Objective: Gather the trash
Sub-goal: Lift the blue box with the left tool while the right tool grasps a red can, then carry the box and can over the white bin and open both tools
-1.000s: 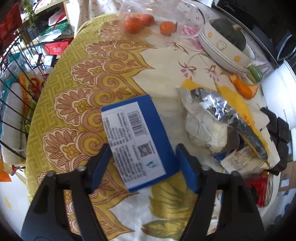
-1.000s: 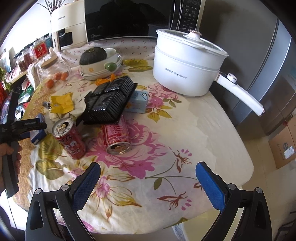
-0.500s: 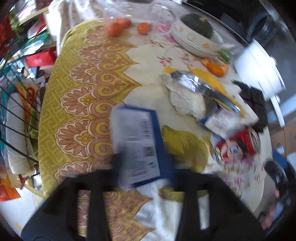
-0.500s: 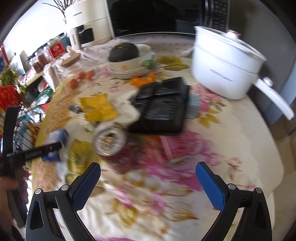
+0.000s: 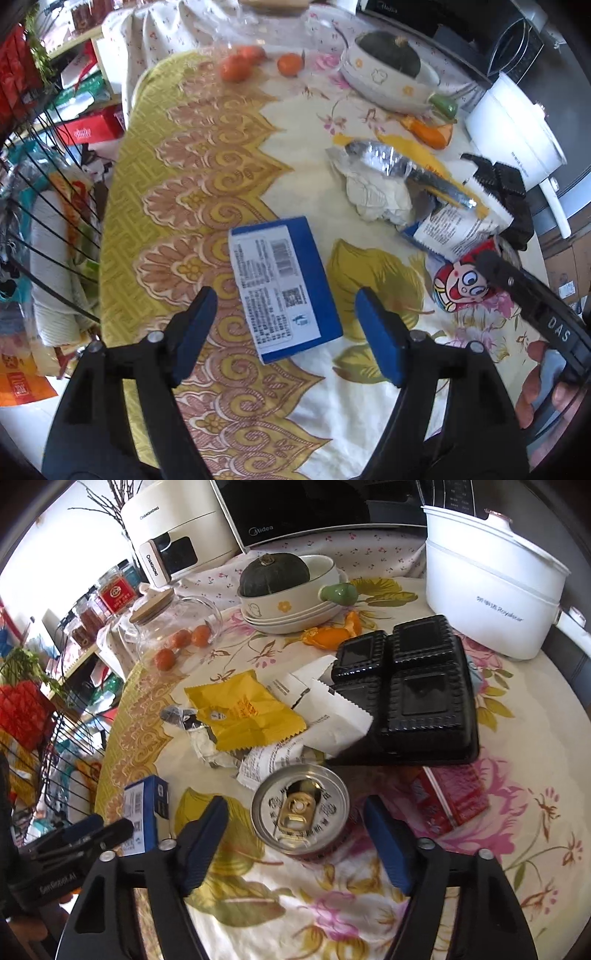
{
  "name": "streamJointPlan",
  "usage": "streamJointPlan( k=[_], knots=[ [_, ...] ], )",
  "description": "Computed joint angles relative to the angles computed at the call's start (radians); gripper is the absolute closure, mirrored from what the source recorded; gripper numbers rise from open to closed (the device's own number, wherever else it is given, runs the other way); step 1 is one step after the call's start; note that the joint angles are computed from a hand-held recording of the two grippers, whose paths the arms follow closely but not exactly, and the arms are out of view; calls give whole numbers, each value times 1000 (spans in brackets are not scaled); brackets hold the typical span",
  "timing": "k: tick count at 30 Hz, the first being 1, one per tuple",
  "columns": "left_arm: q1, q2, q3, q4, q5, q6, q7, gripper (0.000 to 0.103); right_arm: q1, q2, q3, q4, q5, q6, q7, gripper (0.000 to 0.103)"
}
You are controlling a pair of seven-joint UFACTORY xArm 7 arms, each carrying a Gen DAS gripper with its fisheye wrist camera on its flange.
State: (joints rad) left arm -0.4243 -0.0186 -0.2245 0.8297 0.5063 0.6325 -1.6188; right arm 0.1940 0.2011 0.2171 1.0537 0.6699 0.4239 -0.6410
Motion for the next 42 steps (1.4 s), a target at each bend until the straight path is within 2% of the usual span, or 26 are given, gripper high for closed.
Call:
streamJointPlan(
  k=[1, 10, 11, 12, 13, 17, 22, 27, 30, 34, 42],
  knots=[
    [1, 17, 1, 8, -7, -2, 7, 25, 3, 2, -2, -2, -8, -13, 3, 42],
    [-21, 125, 41, 68, -48, 8, 30, 26, -14, -66, -16, -30, 11, 27, -57, 43],
    [-32, 131, 45, 82, -22, 35, 16, 27, -16, -78, -22, -34, 20, 37, -71, 43],
    [-34, 135, 45, 91, -33, 47, 30, 36, -20, -88, -30, -35, 31, 54, -86, 43],
    [-39, 132, 48, 93, -24, 54, 26, 37, -27, -101, -40, -35, 45, 82, -103, 43],
    [-36, 98, 52, 57, -26, -19, -2, 38, -40, -133, -81, -38, 69, 144, -131, 43],
    [-47, 79, 38, 71, 26, -11, -40, 38, -75, -158, -130, -34, 91, 224, -158, 43],
    [-61, 66, 18, 104, 83, -19, -62, 38, -117, -184, -172, -42, 98, 262, -184, 43],
    [-75, 83, 9, 150, 116, -20, -58, 38, -142, -199, -194, -47, 94, 267, -205, 43],
    [-123, 157, 7, 266, 156, 28, -22, 38, -182, -204, -225, -45, 82, 280, -231, 43],
    [-244, 366, 43, 540, 144, 43, 124, 38, -274, -178, -271, -32, 34, 290, -263, 43]
  ],
)
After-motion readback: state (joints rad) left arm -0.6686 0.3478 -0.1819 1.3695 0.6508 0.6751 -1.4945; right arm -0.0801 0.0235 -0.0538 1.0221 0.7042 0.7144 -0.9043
